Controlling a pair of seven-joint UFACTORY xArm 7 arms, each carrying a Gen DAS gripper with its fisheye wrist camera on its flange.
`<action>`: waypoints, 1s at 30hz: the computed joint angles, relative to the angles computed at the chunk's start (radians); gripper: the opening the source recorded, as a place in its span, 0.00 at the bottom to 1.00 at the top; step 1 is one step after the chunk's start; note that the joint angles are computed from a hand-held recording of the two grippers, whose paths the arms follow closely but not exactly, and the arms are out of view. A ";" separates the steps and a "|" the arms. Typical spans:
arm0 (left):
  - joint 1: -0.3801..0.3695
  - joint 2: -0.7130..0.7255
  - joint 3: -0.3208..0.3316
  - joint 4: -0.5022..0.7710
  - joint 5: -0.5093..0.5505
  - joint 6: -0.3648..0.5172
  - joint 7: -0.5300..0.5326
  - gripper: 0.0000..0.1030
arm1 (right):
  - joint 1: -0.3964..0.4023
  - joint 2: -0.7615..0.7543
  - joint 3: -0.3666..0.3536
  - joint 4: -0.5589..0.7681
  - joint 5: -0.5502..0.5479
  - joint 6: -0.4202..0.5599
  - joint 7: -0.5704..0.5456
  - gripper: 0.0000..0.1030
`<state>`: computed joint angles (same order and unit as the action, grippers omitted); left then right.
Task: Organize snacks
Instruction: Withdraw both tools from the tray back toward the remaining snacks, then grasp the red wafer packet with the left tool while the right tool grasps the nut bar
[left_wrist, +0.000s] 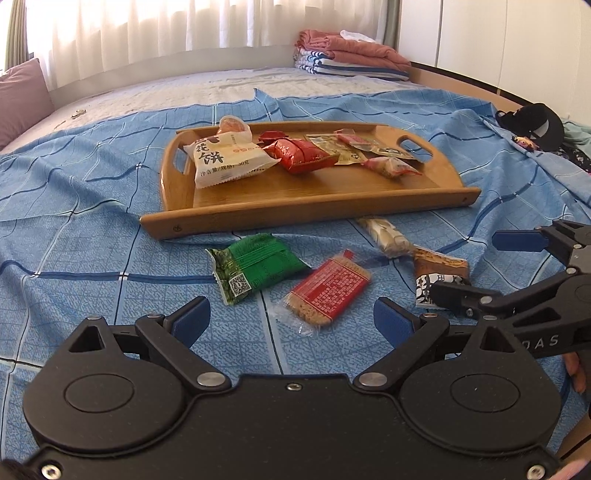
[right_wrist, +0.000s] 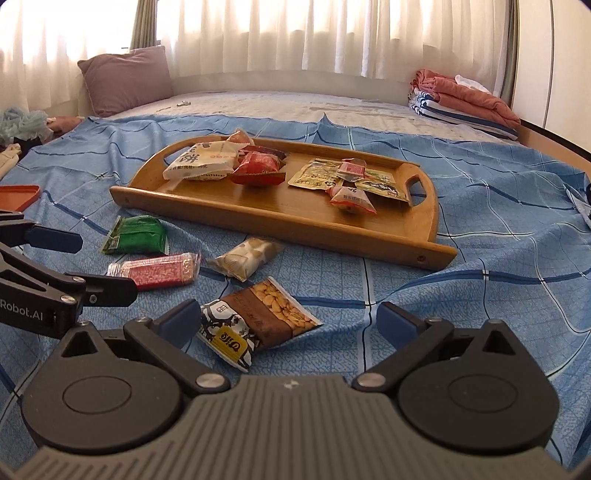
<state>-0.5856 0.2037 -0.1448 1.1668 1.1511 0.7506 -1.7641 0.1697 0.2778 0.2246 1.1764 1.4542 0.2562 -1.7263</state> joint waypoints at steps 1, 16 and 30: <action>0.003 0.000 0.002 -0.002 0.001 -0.011 0.000 0.92 | 0.000 0.003 -0.001 0.001 -0.006 0.003 0.003 1.00; 0.022 0.038 0.034 0.016 0.017 -0.141 0.003 0.80 | -0.031 0.033 0.024 0.001 -0.098 0.048 0.055 1.00; 0.016 0.056 0.057 0.030 0.045 -0.181 0.017 0.46 | -0.024 0.033 0.014 0.002 -0.017 0.054 -0.023 1.00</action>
